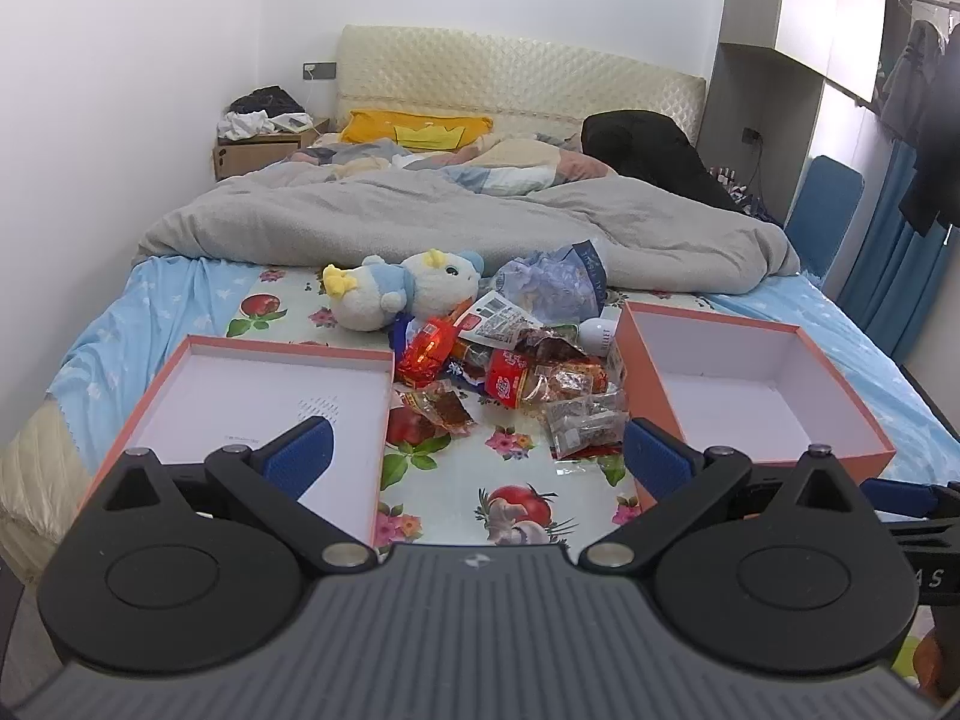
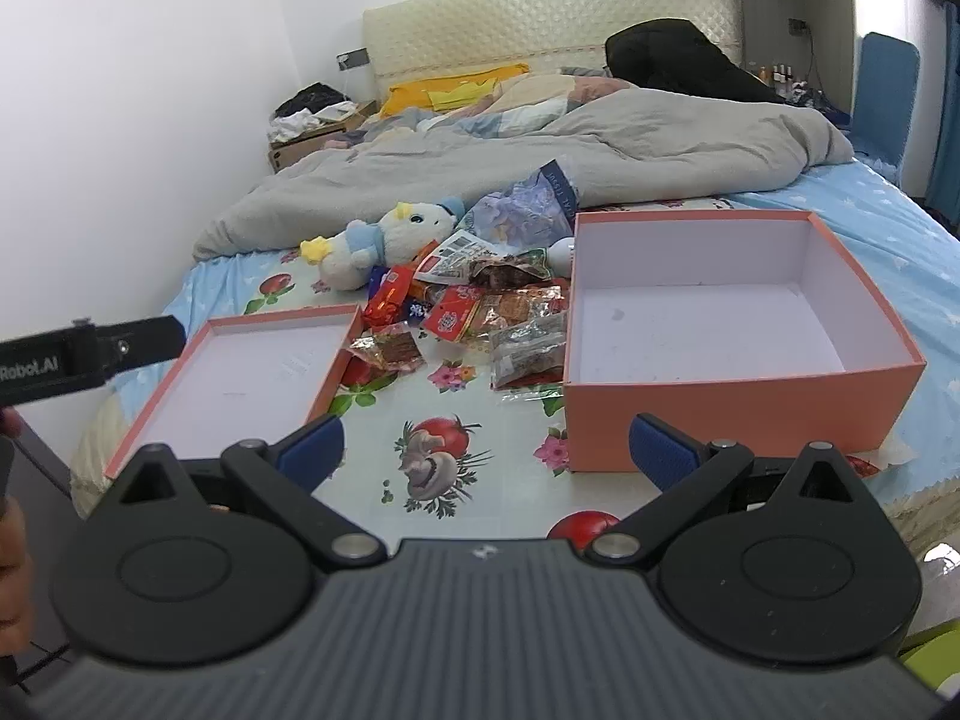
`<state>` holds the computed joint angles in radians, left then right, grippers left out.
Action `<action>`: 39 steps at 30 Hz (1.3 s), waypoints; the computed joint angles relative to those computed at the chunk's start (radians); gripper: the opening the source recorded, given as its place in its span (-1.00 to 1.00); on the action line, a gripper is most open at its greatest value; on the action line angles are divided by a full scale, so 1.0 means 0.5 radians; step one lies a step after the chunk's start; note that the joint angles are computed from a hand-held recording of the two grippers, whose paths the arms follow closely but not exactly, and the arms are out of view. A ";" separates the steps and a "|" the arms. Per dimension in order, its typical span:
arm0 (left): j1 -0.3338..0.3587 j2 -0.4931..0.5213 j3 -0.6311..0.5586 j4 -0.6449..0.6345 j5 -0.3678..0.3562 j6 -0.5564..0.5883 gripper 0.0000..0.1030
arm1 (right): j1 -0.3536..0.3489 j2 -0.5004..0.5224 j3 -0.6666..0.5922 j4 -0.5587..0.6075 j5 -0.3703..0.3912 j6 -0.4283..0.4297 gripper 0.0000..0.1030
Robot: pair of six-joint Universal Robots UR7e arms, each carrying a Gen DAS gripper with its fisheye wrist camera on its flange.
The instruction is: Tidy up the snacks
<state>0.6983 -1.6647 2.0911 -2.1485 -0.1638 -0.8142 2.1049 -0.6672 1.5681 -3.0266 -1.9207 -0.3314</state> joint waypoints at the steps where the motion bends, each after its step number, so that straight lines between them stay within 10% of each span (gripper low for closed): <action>1: 0.001 0.002 -0.002 0.006 0.000 -0.005 1.00 | -0.001 -0.002 0.000 0.007 0.004 0.004 1.00; 26: 0.046 0.033 0.015 0.063 -0.020 -0.048 1.00 | -0.033 0.000 0.054 -0.058 0.014 0.029 0.96; 39: 0.267 0.174 0.025 -0.592 -0.171 0.442 1.00 | -0.038 0.127 0.004 -0.111 -0.027 -0.049 0.93</action>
<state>0.8318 -1.5775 2.1035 -2.4444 -0.2495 -0.5932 2.0858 -0.6037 1.5703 -3.0824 -1.9340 -0.3560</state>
